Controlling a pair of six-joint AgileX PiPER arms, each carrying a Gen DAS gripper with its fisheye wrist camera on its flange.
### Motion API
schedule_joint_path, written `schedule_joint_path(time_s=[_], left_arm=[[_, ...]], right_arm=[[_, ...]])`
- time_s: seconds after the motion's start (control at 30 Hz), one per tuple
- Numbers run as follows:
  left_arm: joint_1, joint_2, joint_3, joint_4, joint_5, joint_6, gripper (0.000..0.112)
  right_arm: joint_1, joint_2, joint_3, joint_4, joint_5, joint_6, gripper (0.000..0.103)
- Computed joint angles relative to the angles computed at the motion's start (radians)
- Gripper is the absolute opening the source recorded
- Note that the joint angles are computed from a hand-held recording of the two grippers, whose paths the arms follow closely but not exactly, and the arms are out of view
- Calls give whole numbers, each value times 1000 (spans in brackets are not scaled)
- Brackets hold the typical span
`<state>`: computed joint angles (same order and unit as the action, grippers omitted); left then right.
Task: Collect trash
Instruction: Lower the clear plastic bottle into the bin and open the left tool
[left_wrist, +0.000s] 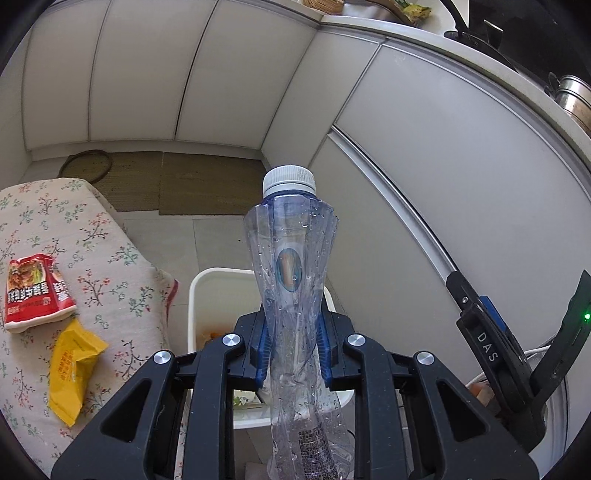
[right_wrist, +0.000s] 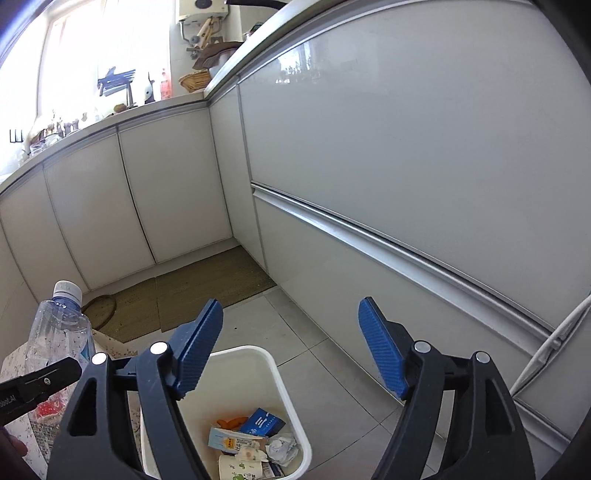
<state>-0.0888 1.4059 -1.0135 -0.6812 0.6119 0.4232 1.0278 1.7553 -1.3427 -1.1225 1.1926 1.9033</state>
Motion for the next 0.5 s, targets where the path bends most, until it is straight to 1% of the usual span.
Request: schedule_joint_path(time_s=[0.23,0.3,0.33,0.43,0.5], left_arm=[[-129,92,-73,85,-48,-103,20],[-160,120,-96,110,-58,-130,21],[-175,134,-107,125,-65,-147,21],[-197,173,-136,145,-68,-164,22],[-215,198,-163,189,-62,-212,22]], right_arm=[[-43,-76,107,12,-3,65,75],[-54,-95,139,20,-5,82,79],[-57,-100,148,20,-2,91,79],[-66,-103,158,23,7,98,80],[-76,-101,159,29,10,92,81]])
